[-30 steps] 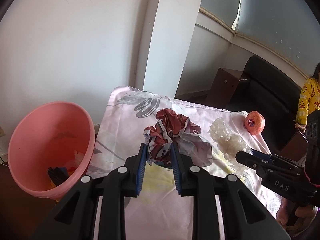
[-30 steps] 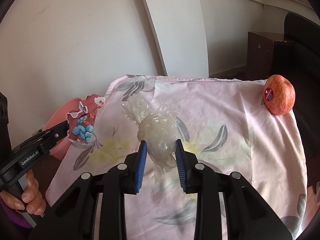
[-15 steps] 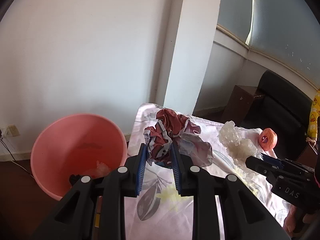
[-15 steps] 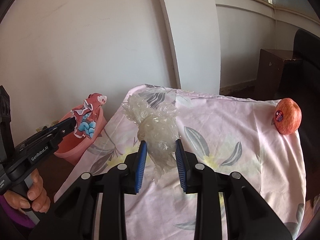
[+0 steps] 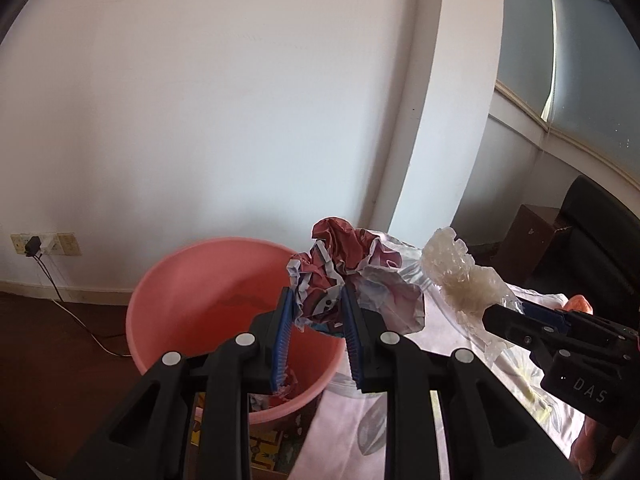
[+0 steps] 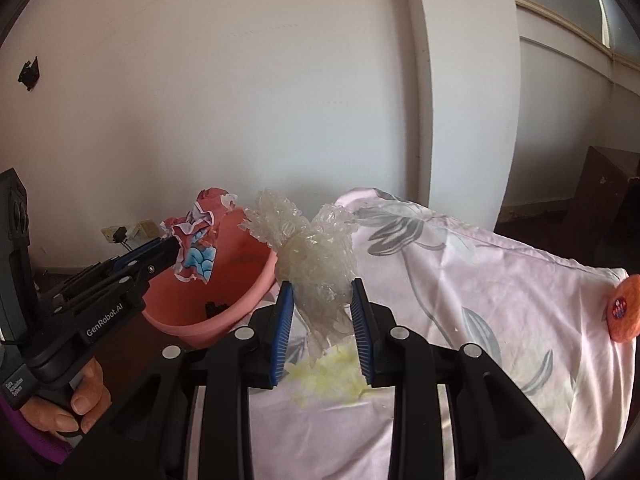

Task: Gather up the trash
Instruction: 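Carry the red-and-white wrapper and clear plastic wrap over the pink bucket with both tools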

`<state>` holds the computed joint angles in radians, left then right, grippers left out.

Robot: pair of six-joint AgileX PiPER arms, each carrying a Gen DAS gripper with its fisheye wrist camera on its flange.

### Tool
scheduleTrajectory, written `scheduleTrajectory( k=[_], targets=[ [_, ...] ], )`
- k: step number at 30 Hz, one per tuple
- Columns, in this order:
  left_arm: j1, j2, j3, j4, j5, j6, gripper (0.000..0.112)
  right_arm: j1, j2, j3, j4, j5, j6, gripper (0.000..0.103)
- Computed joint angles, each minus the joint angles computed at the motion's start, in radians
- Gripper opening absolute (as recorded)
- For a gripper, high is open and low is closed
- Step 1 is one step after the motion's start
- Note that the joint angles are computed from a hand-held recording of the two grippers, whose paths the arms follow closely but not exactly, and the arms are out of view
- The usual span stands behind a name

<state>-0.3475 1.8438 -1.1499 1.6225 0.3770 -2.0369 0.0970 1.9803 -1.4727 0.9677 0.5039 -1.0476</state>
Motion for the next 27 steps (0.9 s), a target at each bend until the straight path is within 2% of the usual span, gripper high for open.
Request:
scheduleTrajectory(
  k=[15,20,27],
  targets=[
    [0.177,-0.008,0.066,-0.003,-0.056,0.0,0.023,0.144,0.18,-0.3,-0.218,0.111,0.256,0.029],
    [0.202,0.027,0.029,-0.112,-0.069,0.092,0.023,0.163,0.247,-0.393,-0.265,0.16,0.334,0.029],
    [0.204,0.07,-0.012,-0.263,-0.042,0.243,0.023,0.179,0.366,-0.564,-0.335,0.254,0.448,0.029]
  ],
)
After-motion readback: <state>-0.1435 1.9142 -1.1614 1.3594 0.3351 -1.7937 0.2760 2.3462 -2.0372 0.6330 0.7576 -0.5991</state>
